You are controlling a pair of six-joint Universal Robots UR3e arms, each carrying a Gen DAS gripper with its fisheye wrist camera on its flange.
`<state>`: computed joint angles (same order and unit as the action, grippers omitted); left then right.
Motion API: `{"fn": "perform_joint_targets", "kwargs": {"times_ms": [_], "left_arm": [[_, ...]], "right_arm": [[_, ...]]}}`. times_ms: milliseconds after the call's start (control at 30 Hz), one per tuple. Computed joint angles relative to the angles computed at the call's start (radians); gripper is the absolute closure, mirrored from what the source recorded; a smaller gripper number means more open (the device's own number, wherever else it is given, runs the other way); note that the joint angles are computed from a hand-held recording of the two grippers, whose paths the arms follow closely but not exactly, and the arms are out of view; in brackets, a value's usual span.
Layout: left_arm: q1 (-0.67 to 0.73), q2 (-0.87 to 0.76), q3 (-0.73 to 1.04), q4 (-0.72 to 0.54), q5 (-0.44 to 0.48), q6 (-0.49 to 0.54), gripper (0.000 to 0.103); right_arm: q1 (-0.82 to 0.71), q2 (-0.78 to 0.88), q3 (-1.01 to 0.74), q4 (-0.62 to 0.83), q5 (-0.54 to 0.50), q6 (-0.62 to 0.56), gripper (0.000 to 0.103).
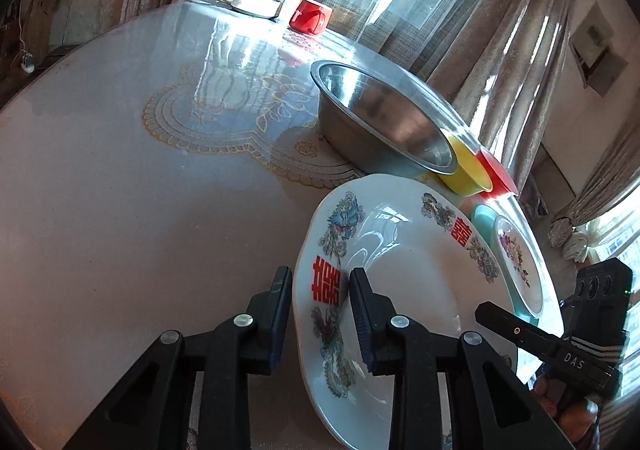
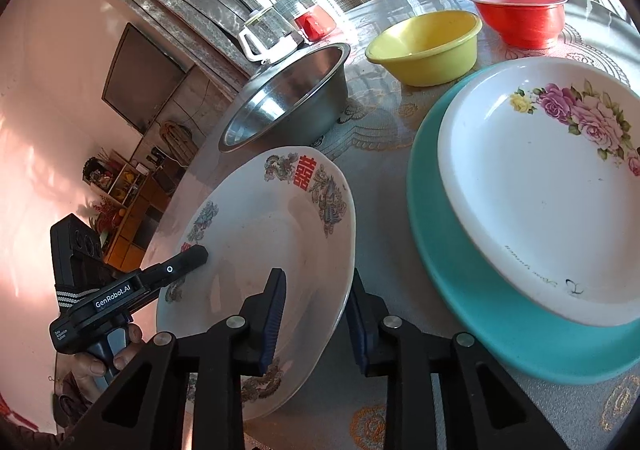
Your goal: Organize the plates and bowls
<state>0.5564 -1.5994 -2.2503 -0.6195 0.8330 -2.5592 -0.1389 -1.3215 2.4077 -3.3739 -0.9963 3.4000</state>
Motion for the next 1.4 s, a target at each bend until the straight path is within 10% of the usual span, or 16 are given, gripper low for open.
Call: {"fn": "perform_joint_targets", "kwargs": {"times_ms": [500, 933, 1400], "left_arm": [[-0.004, 0.162, -0.135, 0.062, 0.018, 0.069, 0.076], [-0.016, 0.281, -0.178, 0.006, -0.039, 0.113, 0.076], [-0.309, 0.158, -0.040, 0.189, 0.022, -0.077, 0.075]], "right_arm": [[0.127, -0.070, -0.042, 0.096, -0.236, -0.039, 0.079], [0.068, -0.218, 0.068, 0.072, -0.231, -0.083, 0.079], [-0.184, -0.553, 0.240, 0.195, -0.156, -0.163, 0.077]]}}
